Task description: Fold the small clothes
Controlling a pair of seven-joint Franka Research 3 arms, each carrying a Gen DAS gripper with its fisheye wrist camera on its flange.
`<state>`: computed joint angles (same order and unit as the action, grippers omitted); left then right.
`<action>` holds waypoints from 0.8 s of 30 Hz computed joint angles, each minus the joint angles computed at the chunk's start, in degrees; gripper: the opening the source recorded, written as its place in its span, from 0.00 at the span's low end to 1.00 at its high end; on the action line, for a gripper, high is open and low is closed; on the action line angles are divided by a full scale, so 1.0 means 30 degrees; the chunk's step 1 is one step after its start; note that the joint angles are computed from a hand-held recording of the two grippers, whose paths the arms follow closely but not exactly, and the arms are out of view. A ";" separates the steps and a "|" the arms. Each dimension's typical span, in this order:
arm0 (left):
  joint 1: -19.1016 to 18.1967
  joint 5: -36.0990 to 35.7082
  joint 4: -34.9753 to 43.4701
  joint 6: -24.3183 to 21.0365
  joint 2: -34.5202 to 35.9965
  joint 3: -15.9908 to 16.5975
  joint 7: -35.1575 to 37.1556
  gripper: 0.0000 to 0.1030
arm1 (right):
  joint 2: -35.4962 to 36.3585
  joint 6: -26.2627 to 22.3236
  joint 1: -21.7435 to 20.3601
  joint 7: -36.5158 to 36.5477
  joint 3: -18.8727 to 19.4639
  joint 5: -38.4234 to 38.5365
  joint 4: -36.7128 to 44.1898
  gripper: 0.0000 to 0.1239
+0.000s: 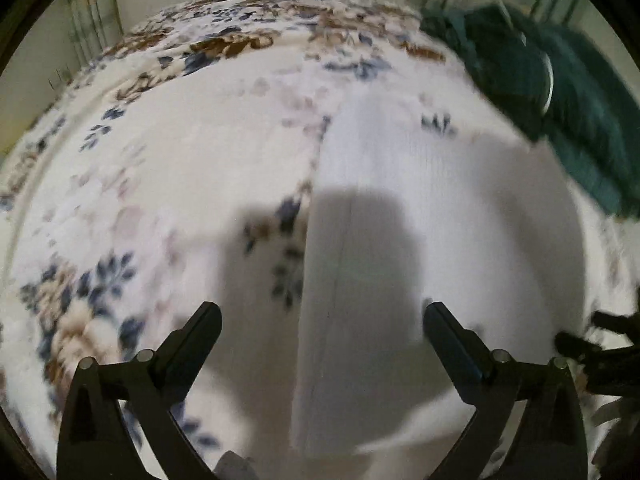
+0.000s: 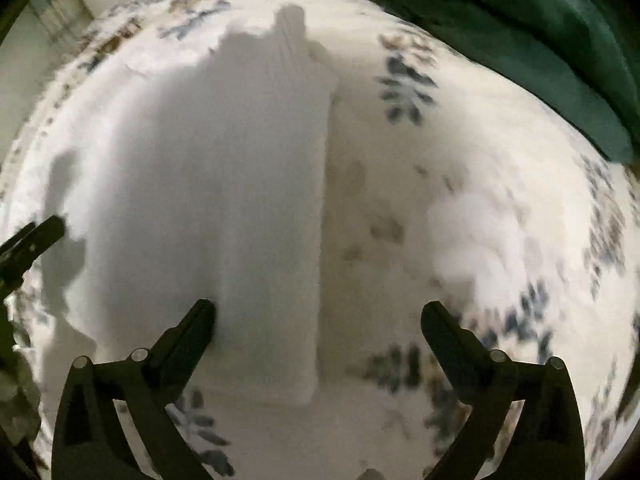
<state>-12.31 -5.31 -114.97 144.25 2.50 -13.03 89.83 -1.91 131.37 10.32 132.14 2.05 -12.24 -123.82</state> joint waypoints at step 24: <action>-0.2219 0.0943 0.1230 -0.9236 -1.1068 0.0864 -0.2546 1.00 | -1.1779 -1.4813 -0.0038 0.3181 0.5352 -0.1573 0.4776 0.83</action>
<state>-18.97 -2.48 -111.28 116.55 -30.71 -10.43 82.20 -37.24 86.94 10.20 141.68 18.10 -16.96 -109.49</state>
